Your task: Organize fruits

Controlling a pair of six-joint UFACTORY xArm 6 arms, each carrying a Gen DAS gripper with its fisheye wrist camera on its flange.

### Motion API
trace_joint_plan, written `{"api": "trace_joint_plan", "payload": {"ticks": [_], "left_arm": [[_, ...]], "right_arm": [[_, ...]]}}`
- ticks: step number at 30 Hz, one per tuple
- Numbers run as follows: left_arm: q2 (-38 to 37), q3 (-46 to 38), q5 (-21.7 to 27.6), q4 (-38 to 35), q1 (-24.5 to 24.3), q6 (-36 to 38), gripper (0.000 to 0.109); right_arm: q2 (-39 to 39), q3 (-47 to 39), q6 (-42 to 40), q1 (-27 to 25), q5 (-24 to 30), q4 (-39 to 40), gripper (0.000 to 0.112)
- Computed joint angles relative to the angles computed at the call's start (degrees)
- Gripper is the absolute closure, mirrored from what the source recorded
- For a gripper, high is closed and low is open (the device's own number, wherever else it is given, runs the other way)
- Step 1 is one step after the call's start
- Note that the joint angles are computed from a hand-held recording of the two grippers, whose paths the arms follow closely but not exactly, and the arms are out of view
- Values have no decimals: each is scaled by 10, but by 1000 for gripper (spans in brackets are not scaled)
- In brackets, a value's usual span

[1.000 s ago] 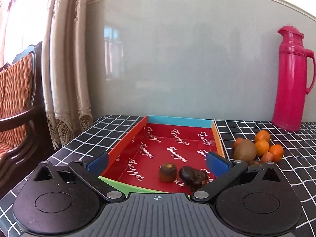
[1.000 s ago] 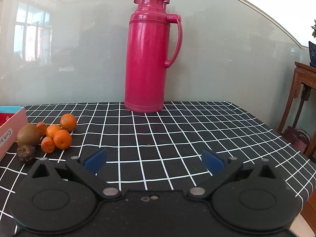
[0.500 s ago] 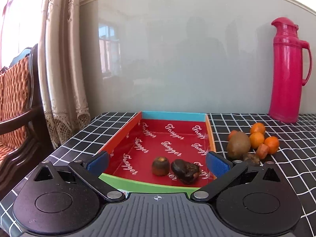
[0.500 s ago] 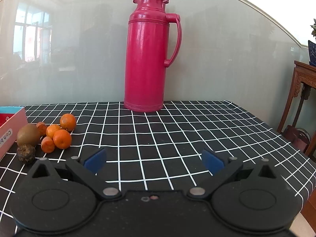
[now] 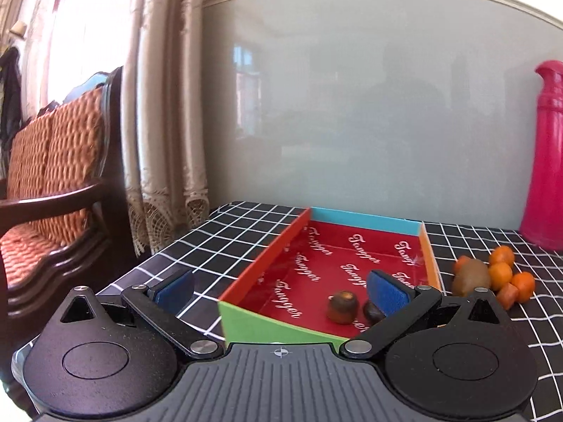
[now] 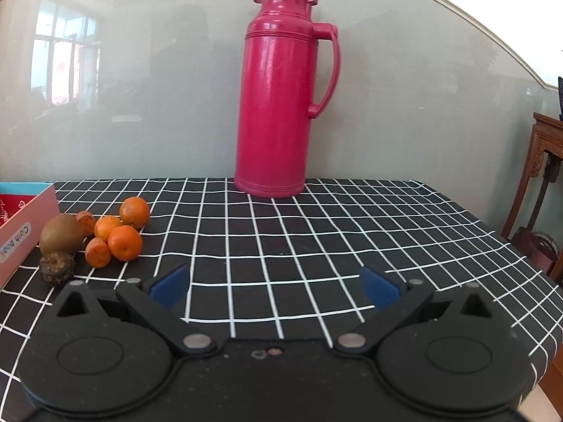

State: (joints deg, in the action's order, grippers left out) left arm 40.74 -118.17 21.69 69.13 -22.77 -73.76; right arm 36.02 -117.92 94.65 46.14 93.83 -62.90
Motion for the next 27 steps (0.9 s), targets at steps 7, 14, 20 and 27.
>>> {"api": "trace_joint_plan", "payload": {"ticks": [7, 14, 20, 27], "left_arm": [[-12, 17, -13, -29, 13, 16, 6], [-13, 17, -2, -12, 16, 18, 6], [-7, 13, 8, -24, 22, 41, 6], [-7, 18, 2, -42, 38, 62, 6]], "right_arm": [[16, -18, 17, -7, -42, -5, 9], [32, -34, 18, -21, -101, 8, 9], [108, -143, -68, -19, -89, -5, 9], [184, -262, -126, -28, -96, -2, 9]]}}
